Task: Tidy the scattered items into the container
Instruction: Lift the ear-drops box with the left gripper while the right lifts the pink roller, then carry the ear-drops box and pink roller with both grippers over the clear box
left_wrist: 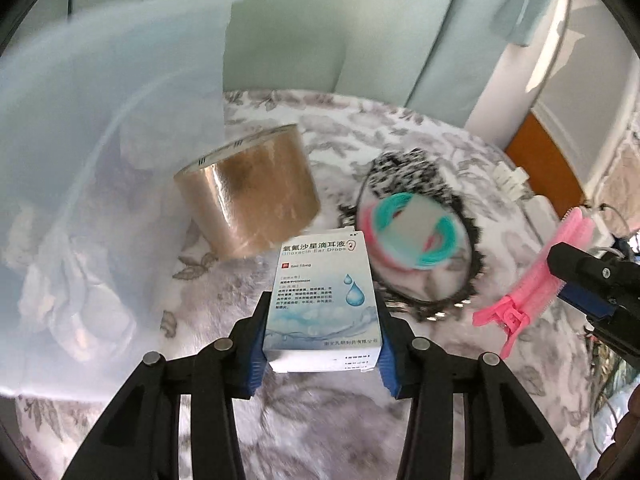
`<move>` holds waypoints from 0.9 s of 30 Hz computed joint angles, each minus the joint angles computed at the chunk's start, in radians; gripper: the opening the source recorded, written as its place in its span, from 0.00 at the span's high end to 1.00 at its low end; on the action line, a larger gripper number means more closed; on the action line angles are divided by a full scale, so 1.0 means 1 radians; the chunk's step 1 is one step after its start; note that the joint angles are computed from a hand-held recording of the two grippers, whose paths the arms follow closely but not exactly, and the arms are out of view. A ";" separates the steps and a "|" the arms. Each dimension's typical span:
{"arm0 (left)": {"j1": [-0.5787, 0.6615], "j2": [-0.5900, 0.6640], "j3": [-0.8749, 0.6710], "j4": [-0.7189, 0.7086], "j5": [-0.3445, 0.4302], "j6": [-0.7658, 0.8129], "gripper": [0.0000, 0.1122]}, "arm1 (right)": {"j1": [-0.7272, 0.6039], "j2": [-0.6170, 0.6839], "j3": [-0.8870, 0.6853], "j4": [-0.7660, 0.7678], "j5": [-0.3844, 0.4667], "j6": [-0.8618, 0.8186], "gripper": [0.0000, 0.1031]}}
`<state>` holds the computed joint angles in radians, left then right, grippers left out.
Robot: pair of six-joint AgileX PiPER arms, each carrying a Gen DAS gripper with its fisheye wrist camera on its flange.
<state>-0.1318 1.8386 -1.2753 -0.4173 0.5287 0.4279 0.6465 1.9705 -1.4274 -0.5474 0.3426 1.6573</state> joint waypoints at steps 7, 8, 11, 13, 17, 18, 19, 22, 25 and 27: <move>0.006 -0.156 0.069 -0.074 0.003 0.082 0.58 | 0.081 -0.123 0.050 -0.204 0.106 0.200 0.75; 0.011 -0.177 0.074 -0.089 0.008 0.096 0.58 | 0.095 -0.142 0.056 -0.229 0.123 0.224 0.75; 0.036 -0.246 0.094 -0.143 0.021 0.147 0.58 | 0.138 -0.178 0.054 -0.283 0.174 0.272 0.75; 0.052 -0.294 0.108 -0.176 0.028 0.178 0.58 | 0.169 -0.199 0.046 -0.321 0.213 0.298 0.75; 0.096 -0.384 0.123 -0.253 0.052 0.247 0.58 | 0.226 -0.225 0.014 -0.376 0.285 0.322 0.75; 0.109 -0.404 0.123 -0.272 0.060 0.263 0.58 | 0.241 -0.231 0.002 -0.386 0.306 0.320 0.75; 0.123 -0.425 0.125 -0.295 0.067 0.283 0.58 | 0.256 -0.237 -0.007 -0.399 0.324 0.321 0.75; 0.166 -0.482 0.126 -0.360 0.081 0.339 0.58 | 0.297 -0.240 -0.055 -0.427 0.380 0.305 0.75; 0.229 -0.530 0.118 -0.443 0.111 0.404 0.58 | 0.335 -0.227 -0.132 -0.445 0.440 0.260 0.75; 0.275 -0.553 0.110 -0.497 0.133 0.444 0.58 | 0.361 -0.211 -0.195 -0.454 0.479 0.218 0.75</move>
<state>0.1434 1.2854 -1.1650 -0.9143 0.6620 0.8722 1.0080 1.7595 -1.6221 -1.0015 0.8221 1.8754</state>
